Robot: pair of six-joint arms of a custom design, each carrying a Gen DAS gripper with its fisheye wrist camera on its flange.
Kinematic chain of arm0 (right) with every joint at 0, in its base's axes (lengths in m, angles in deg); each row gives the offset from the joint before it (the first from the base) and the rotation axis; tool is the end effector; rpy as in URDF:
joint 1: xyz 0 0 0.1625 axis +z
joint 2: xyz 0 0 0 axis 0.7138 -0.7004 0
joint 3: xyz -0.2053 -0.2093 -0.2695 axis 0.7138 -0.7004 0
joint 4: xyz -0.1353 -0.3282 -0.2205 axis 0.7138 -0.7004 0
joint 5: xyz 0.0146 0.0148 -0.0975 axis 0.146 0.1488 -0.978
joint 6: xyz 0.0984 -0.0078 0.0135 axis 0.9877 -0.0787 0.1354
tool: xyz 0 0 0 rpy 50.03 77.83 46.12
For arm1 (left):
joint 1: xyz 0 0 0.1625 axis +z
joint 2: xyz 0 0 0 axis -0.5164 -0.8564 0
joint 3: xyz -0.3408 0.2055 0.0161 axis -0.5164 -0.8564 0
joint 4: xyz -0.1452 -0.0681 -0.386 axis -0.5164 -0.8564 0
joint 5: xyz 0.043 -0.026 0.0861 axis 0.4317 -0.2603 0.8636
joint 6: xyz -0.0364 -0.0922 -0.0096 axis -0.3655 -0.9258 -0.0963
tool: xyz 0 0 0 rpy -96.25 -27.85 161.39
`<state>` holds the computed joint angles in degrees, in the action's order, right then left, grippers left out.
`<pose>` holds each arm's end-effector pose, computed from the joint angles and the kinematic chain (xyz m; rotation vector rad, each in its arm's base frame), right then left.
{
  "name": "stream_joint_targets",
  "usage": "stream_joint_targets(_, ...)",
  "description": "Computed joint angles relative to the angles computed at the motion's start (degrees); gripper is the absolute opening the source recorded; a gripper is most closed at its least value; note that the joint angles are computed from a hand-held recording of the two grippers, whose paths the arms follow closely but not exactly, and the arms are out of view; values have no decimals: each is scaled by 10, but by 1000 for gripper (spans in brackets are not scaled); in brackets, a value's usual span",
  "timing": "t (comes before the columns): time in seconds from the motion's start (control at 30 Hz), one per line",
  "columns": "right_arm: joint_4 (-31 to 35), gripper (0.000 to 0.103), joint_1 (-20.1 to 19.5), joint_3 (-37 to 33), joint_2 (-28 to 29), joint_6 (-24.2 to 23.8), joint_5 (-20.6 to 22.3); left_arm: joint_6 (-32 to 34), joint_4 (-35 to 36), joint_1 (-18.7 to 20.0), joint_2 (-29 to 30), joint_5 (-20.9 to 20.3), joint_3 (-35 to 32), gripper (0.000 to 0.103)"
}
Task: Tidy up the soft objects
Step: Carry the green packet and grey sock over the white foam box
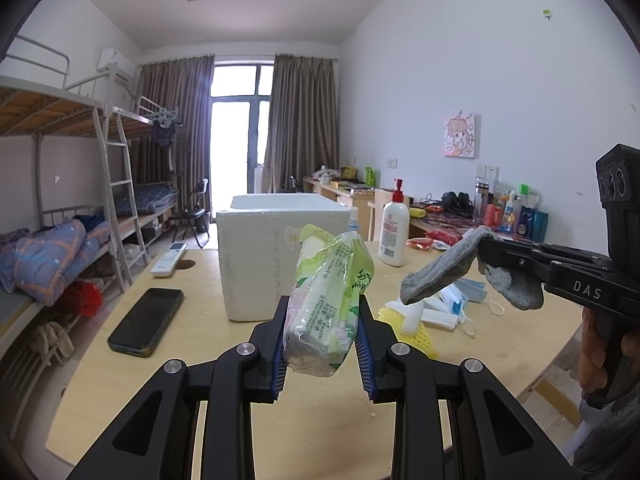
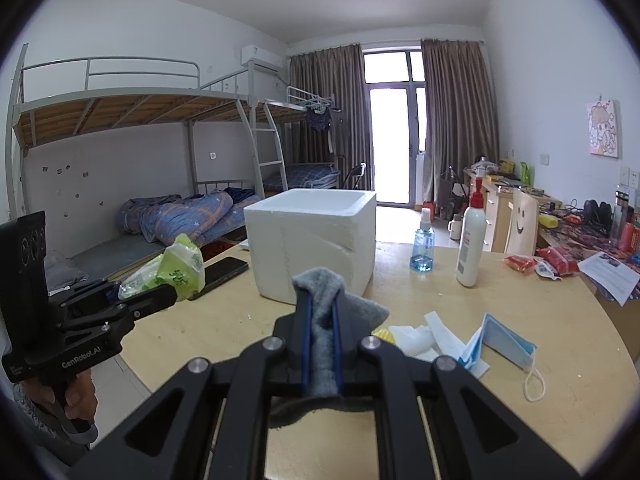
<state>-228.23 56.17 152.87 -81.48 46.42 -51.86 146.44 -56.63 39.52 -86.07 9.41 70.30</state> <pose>0.1965 -0.3114 0.0544 1.1594 -2.2819 1.2619 -0.0779 -0.2407 0.1576 0.7864 2.1030 -1.4359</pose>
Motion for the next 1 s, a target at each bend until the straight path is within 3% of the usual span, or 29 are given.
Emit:
stream_joint_targets(0.57, 61, 12, 4, -23, -26, 5, 9, 183, -62, 70, -61, 11, -45, 31)
stream_joint_targets(1.0, 118, 12, 14, -52, -46, 13, 10, 271, -97, 116, -78, 24, -78, 31)
